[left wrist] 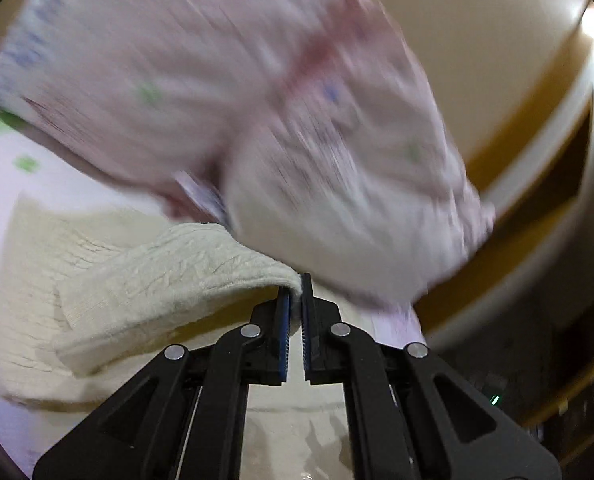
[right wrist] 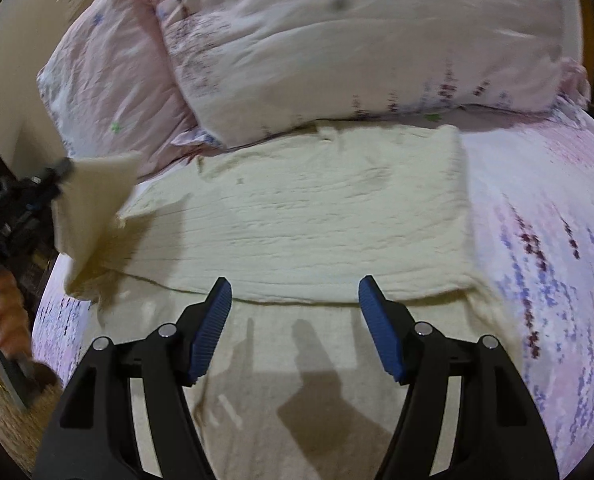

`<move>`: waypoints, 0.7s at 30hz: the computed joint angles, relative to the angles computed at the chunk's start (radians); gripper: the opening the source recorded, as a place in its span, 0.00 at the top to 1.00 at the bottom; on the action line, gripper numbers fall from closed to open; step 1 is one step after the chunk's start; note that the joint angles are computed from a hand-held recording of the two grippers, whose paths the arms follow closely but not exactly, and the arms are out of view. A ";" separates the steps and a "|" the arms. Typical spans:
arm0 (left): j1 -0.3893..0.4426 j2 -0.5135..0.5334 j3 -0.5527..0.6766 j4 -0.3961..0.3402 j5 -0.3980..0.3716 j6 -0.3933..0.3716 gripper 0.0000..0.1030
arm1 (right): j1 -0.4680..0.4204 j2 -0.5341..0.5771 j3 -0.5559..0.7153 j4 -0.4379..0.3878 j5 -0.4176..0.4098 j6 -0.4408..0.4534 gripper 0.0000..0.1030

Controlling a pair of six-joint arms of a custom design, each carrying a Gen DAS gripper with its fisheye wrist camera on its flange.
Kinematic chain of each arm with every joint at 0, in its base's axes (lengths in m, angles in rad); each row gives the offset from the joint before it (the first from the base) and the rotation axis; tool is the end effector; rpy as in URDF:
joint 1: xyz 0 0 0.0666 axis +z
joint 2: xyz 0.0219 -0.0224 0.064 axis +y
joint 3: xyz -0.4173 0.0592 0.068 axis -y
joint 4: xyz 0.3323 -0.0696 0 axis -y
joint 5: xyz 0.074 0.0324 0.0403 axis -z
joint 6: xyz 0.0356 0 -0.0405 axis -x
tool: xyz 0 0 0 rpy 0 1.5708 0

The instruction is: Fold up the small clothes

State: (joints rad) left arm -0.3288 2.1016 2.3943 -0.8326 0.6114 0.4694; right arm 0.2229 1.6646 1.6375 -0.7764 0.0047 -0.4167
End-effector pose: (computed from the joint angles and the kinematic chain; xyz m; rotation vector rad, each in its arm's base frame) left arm 0.6542 -0.2452 0.4987 0.2345 2.1906 -1.1081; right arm 0.5237 0.1181 0.4517 0.2340 2.3836 0.2986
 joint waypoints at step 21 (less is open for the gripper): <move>0.057 -0.050 -0.138 -0.138 0.015 -0.151 0.35 | 0.095 0.034 0.103 0.045 0.039 0.345 0.39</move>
